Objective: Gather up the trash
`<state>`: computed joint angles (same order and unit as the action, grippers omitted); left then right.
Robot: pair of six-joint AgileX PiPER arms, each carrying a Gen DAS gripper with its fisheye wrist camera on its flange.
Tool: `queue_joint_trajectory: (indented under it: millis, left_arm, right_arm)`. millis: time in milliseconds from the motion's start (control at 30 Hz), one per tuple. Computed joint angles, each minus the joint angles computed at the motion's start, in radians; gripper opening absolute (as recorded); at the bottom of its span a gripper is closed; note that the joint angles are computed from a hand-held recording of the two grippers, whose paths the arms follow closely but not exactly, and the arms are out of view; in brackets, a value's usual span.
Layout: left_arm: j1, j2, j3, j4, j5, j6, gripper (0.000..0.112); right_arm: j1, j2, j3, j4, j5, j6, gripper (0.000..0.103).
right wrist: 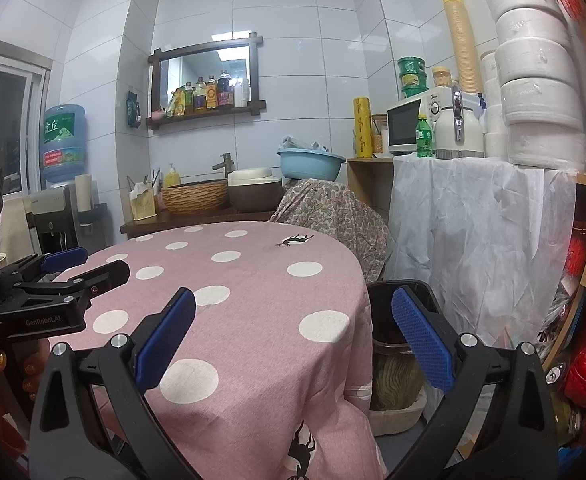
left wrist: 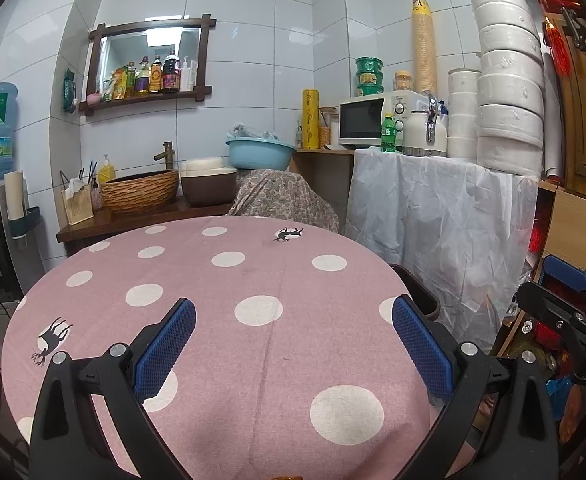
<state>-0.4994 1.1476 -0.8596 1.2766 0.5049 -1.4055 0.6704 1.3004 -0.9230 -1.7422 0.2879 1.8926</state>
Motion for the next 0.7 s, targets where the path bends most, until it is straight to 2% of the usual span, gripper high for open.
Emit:
queue_joint_trajectory:
  millis: [700]
  left_arm:
    - [-0.01,0.004,-0.003,0.0,0.01,-0.004,0.098]
  right_arm:
    - [0.016,0.003,-0.003,0.026,0.012,-0.022,0.097]
